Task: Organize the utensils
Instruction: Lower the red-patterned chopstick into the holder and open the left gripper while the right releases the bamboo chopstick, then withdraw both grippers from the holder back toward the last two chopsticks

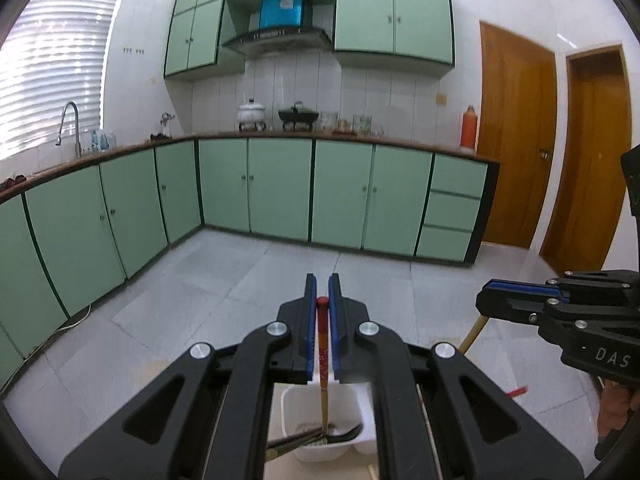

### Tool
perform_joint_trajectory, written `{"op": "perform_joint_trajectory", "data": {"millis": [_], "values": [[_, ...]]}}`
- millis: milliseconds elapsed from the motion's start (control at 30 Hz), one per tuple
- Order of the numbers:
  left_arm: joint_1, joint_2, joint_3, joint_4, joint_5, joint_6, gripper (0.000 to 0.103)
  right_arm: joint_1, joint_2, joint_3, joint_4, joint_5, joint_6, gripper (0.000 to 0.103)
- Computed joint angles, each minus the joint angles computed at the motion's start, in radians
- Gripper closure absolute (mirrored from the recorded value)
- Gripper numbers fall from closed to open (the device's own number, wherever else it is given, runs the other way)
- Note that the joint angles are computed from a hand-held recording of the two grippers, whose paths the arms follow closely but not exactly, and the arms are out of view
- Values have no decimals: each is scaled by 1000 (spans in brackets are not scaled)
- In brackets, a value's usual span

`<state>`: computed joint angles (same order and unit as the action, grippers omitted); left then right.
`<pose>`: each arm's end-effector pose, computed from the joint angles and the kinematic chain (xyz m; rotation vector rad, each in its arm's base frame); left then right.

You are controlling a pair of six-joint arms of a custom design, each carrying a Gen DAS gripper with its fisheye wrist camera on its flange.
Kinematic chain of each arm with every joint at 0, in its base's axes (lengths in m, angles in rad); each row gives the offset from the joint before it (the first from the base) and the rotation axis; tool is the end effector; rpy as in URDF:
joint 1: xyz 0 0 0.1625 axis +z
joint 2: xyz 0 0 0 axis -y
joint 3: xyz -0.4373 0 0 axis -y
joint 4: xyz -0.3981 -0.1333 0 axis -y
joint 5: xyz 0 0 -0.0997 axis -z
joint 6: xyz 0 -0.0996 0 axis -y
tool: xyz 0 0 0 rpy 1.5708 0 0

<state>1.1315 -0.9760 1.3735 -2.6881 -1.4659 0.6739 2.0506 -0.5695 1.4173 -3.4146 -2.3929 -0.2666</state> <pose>-0.1899 -0.7421 0.3618 1.4217 2.3888 -1.0216 0.3964 -0.6311 0.1466 0.3073 -2.1727 1.2534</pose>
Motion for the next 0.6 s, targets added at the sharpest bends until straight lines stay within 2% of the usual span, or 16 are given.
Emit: {"op": "perform_joint_trajectory", "data": {"millis": [100, 133, 200, 267, 400, 467, 600], "values": [[11, 3, -5, 30, 14, 5, 97, -8, 3, 13, 10, -6, 17, 94], [16, 2, -7, 35, 15, 8, 94, -9, 3, 17, 10, -10, 23, 90], [22, -4, -5, 43, 14, 2, 86, -8, 6, 20, -7, -18, 23, 81], [28, -13, -3, 41, 5, -5, 70, 0, 9, 25, -49, -41, 1, 69], [35, -57, 30, 3, -28, 1, 59, 27, 20, 32, -164, -89, -74, 51], [36, -87, 63, -29, -44, 1, 48, 46, 31, 35, -239, -118, -128, 40], [41, -159, 147, -89, -67, 11, 33, 77, 51, 56, -364, -154, -182, 21]]}}
